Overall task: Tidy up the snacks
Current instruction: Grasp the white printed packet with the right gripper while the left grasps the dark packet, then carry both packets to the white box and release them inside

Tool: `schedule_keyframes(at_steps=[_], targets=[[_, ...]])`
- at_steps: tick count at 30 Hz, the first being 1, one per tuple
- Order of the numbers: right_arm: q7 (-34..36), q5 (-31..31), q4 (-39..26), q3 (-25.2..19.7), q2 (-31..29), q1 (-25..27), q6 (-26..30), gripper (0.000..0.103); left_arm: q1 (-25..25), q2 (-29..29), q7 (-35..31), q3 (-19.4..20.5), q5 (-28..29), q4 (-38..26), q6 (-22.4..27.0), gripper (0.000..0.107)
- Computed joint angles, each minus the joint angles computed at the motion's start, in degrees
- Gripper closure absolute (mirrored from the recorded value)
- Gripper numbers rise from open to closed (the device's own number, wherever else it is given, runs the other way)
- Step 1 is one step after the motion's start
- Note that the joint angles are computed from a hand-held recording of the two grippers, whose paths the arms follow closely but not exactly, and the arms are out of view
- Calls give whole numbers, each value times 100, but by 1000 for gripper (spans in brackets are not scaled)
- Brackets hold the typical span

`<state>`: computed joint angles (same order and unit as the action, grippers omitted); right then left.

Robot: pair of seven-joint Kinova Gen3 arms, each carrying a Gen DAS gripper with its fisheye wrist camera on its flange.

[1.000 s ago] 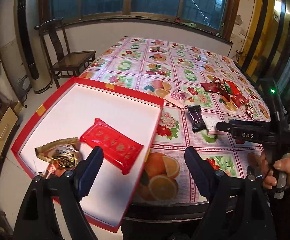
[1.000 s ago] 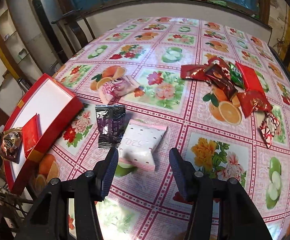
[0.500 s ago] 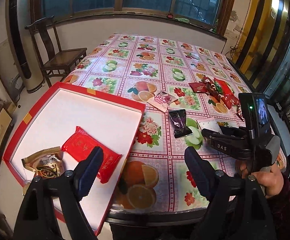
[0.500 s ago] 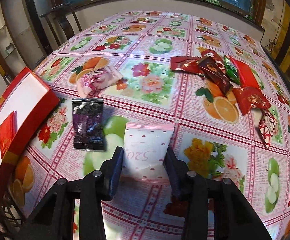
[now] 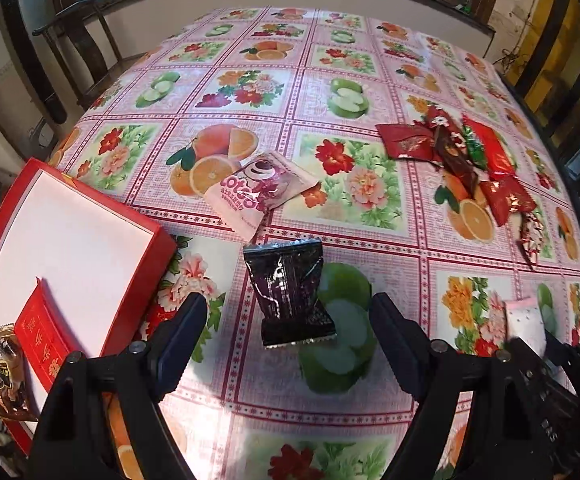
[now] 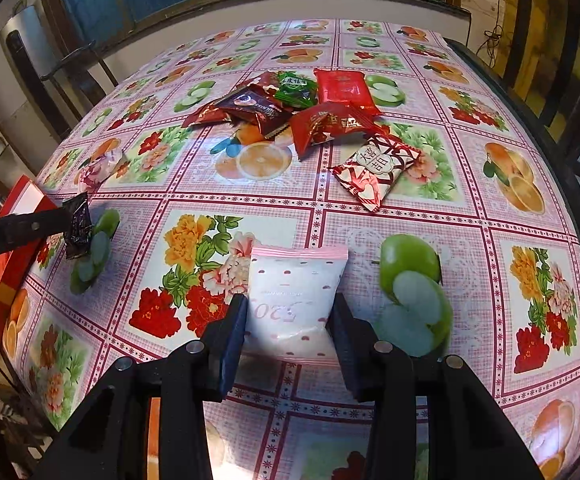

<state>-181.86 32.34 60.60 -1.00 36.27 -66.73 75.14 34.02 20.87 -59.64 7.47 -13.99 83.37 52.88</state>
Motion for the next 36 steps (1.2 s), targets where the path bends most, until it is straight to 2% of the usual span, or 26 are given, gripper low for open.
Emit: schedule_keyframes(at_steps=[5, 8, 12, 19, 24, 27, 32, 36], targets=[[232, -3, -361, 37, 208, -42, 314, 58, -192, 150, -60, 33, 367, -10, -34, 25], [156, 24, -271, 77, 174, -66, 219, 58, -269, 205, -86, 18, 499, 5, -108, 25], [100, 51, -207, 86, 150, -84, 163, 58, -65, 222, 162, -141, 179, 50, -221, 40], [102, 89, -312, 113, 226, -131, 281, 58, 130, 125, 274, -173, -251, 316, -595, 69], [98, 137, -334, 127, 252, -162, 328, 58, 89, -34, 211, -84, -211, 579, -835, 75], [82, 183, -339, 145, 269, -200, 356, 58, -201, -211, -106, 123, 192, 840, -1102, 76], [120, 200, -461, 155, 342, -226, 480, 58, -241, -448, -262, 132, 293, 1229, -1389, 76], [48, 217, -491, 192, 369, -285, 500, 58, -488, -651, -685, 271, 661, 1488, -1539, 76]])
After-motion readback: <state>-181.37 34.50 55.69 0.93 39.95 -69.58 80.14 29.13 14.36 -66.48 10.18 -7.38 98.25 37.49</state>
